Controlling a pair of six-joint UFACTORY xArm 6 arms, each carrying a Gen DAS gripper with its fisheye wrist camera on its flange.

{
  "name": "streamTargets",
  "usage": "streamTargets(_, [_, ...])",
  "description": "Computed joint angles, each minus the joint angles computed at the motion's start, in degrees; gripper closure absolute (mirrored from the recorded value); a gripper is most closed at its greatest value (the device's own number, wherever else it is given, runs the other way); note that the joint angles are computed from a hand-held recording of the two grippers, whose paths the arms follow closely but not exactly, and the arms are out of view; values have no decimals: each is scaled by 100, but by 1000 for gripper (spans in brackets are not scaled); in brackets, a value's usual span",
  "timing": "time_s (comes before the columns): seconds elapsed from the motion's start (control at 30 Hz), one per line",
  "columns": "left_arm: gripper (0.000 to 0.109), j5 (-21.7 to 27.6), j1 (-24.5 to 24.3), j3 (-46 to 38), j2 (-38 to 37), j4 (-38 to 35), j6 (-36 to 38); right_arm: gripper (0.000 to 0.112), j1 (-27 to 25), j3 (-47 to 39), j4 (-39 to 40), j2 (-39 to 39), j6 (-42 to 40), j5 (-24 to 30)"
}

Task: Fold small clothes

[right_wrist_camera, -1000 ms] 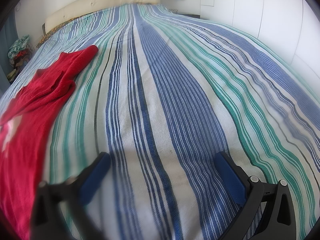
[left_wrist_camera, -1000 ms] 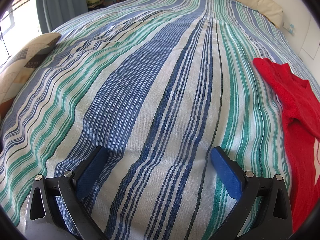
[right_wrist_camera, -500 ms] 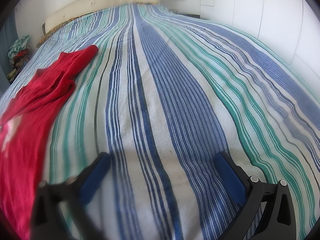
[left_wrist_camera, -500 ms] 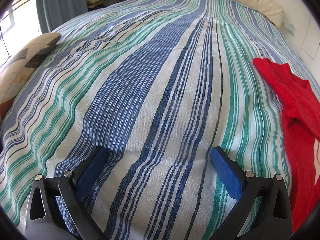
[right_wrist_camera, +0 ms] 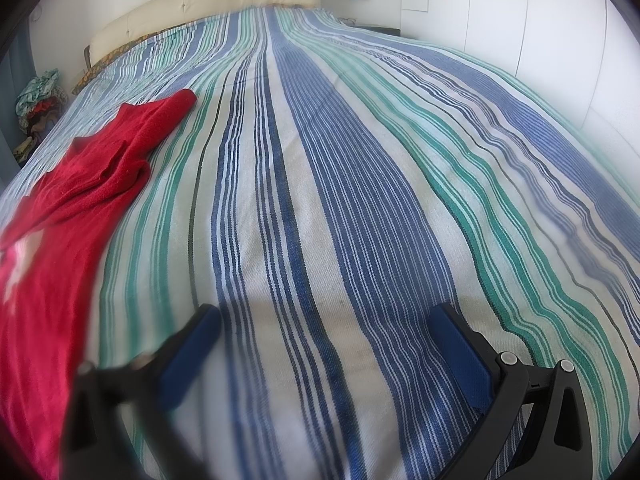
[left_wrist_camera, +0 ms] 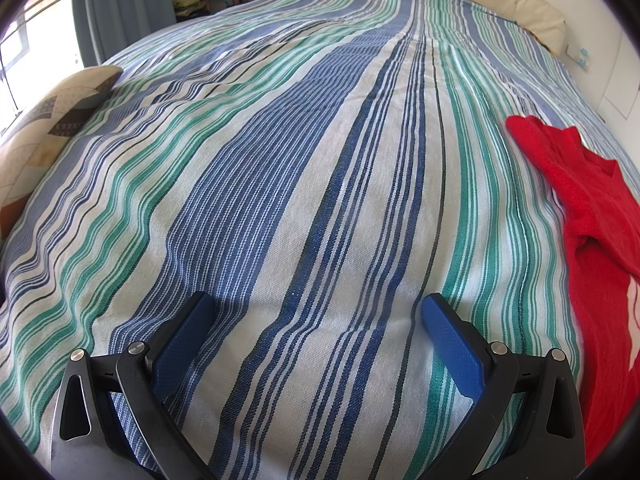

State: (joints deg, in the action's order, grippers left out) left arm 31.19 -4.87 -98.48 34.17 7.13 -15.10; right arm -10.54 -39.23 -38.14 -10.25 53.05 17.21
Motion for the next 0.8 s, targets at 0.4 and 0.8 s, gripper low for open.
streamTargets(0.4, [6, -41, 8, 31, -13, -115, 69, 10, 311, -109, -930, -472, 839, 685])
streamTargets(0.8, [6, -12, -15, -17, 14, -16, -19, 10, 781, -356, -1560, -578, 979, 1530])
